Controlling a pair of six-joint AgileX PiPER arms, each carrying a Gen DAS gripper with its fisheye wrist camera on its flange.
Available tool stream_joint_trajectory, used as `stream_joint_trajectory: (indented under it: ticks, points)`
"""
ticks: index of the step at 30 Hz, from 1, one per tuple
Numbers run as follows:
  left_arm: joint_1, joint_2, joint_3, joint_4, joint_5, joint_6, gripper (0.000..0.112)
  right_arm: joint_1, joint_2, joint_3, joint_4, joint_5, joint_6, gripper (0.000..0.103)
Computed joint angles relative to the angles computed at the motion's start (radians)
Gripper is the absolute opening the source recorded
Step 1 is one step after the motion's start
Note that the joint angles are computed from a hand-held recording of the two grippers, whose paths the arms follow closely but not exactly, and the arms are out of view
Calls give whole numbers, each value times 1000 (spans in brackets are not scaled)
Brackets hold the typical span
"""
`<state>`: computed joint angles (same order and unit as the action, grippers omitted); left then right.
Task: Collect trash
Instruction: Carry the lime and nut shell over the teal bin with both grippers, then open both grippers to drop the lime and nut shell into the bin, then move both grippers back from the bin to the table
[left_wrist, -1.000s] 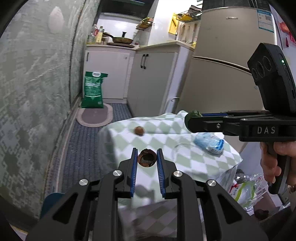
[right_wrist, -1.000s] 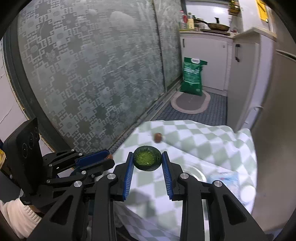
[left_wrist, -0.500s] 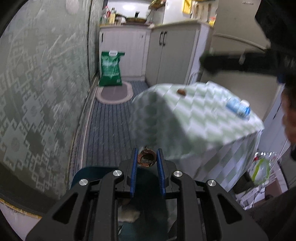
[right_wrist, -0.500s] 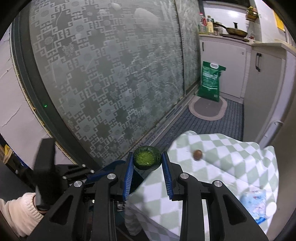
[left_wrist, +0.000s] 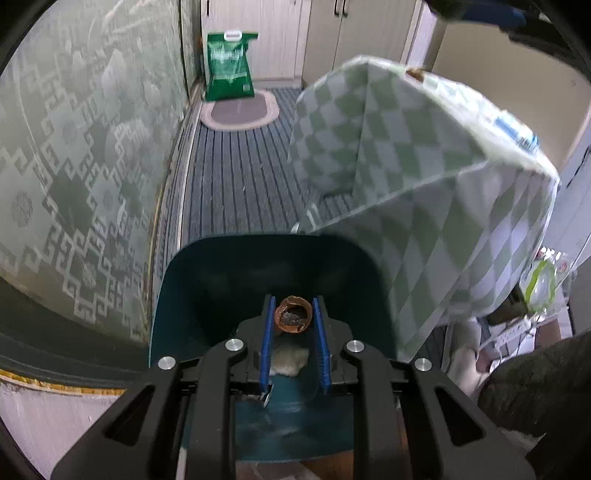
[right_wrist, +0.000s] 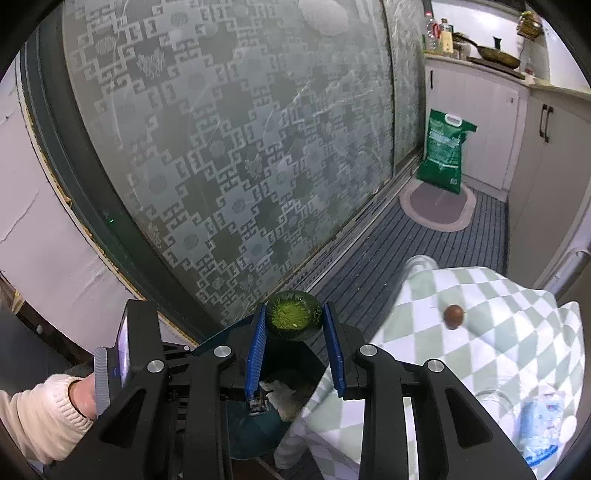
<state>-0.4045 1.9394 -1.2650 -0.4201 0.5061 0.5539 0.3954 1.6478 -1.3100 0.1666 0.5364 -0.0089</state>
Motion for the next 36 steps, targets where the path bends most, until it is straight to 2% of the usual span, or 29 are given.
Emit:
stream_joint_trajectory:
  ticks: [3, 4, 5, 10, 13, 18, 22, 27, 32, 34, 36]
  points:
    - [4, 34, -20, 59, 39, -35, 24, 17, 36, -35, -19, 24, 22, 31]
    - [5, 43, -26, 70, 50, -40, 33, 24, 52, -51, -30, 37, 33, 31]
    - [4, 46, -25, 86, 49, -49, 36, 33, 73, -71, -50, 57, 53, 31]
    - [16, 19, 3, 89, 13, -42, 20, 53, 155, -137, -65, 140, 79, 31]
    - [34, 5, 9, 74, 3, -39, 15, 70, 205, -172, -72, 182, 83, 31]
    - [69, -31, 32, 29, -35, -17, 9, 87, 270, -219, -60, 244, 70, 30]
    - [91, -56, 47, -14, -65, 1, 8, 101, 315, -246, -47, 279, 53, 30]
    - [122, -101, 74, -141, -116, 70, 8, 132, 373, -283, -40, 323, 34, 30]
    - [146, -159, 116, -388, -166, 266, 8, 153, 413, -307, -21, 358, 12, 32]
    - [147, -180, 135, -489, -181, 360, 8, 156, 412, -296, -19, 349, 6, 40]
    - [150, -193, 146, -562, -189, 427, 9, 157, 397, -282, -18, 328, 8, 43]
